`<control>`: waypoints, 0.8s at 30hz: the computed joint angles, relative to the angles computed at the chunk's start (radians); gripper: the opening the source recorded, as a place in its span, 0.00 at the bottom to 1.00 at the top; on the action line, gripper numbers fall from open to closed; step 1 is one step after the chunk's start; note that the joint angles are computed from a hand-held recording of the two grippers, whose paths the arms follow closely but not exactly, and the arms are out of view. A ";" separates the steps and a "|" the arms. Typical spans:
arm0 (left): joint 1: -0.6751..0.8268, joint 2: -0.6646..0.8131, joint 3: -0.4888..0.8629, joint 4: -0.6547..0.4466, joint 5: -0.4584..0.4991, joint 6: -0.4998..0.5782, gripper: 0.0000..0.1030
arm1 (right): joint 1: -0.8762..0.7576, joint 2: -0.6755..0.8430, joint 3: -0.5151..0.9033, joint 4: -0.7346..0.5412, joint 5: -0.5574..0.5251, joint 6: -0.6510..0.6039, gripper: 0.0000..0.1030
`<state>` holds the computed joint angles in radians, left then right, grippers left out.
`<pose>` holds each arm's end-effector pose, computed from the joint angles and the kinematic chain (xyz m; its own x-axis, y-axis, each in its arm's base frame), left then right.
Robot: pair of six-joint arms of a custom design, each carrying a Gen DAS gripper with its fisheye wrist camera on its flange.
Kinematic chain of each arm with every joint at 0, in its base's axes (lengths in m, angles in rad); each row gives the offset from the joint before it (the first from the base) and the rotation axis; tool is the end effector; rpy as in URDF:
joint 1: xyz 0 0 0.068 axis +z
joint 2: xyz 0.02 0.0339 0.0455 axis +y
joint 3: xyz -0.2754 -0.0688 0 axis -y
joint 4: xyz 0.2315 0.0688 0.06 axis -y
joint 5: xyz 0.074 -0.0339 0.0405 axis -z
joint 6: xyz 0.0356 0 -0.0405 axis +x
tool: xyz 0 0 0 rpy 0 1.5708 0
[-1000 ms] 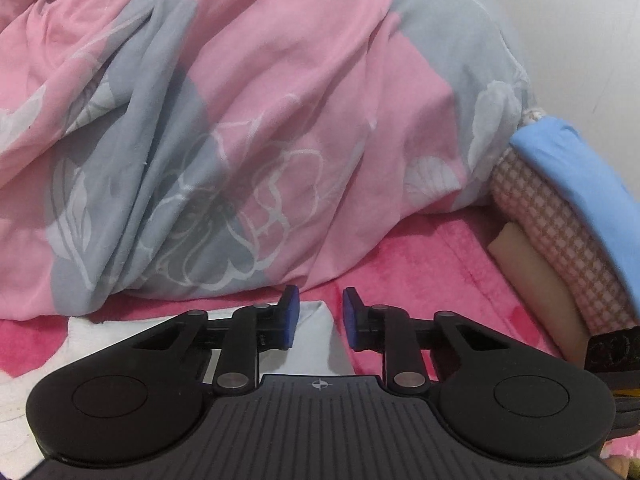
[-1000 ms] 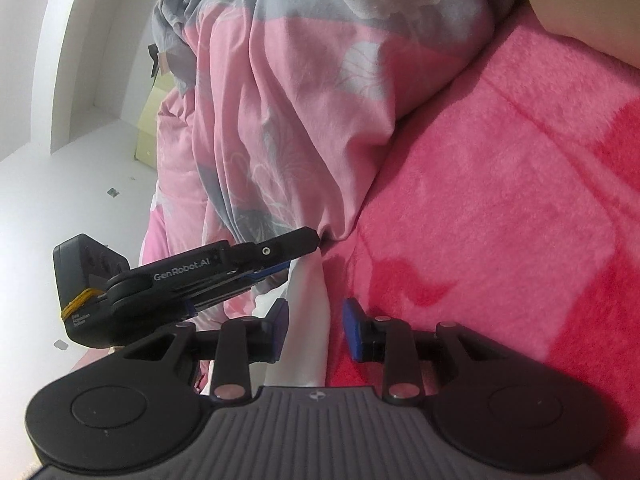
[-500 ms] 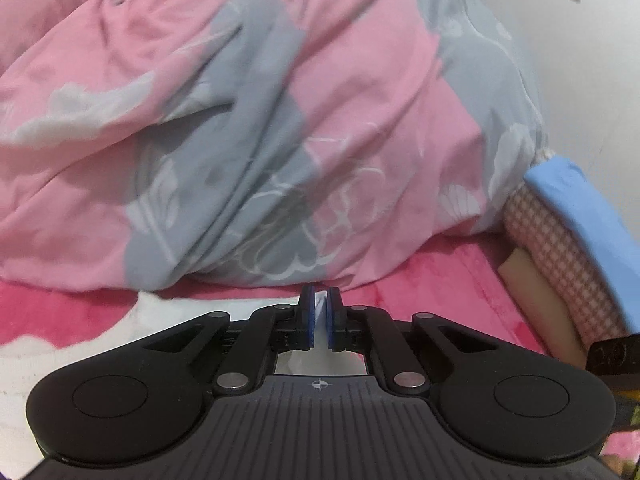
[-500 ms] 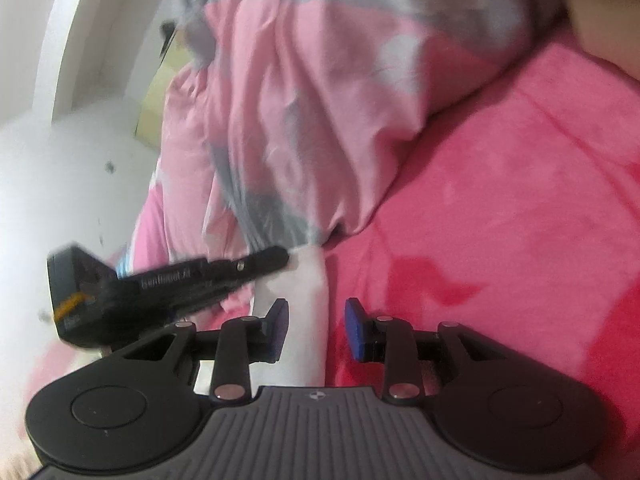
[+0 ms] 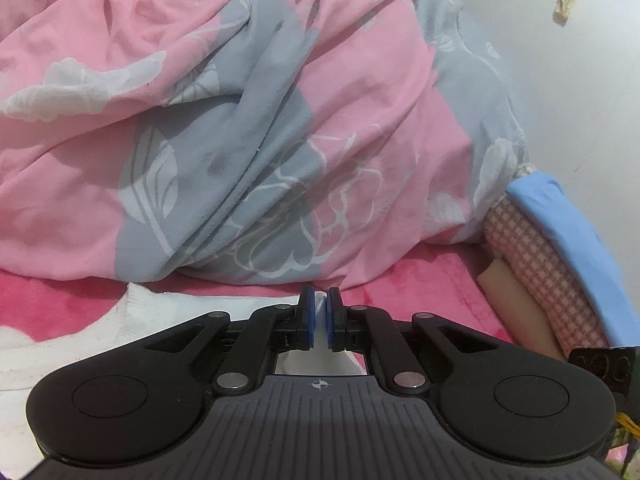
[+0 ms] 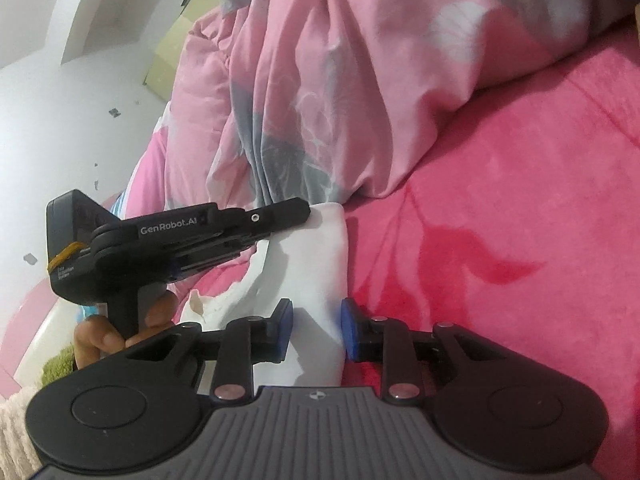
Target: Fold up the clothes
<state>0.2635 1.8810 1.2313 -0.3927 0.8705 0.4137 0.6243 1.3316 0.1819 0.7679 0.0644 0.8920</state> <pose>0.3678 0.0710 0.1998 -0.6813 0.0845 -0.7271 0.5223 0.7521 -0.4020 0.1683 0.1184 0.1535 -0.6061 0.5206 -0.6013 -0.1005 0.6998 0.7072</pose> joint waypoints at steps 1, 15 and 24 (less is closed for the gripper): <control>0.000 0.002 -0.001 0.002 0.004 0.000 0.03 | 0.004 0.003 0.002 -0.001 0.003 -0.004 0.24; -0.041 0.039 -0.007 0.059 0.011 -0.109 0.07 | 0.069 -0.001 0.011 -0.034 0.179 0.066 0.01; 0.027 -0.031 -0.005 -0.005 0.039 0.001 0.16 | 0.087 -0.032 0.019 -0.105 0.231 0.102 0.00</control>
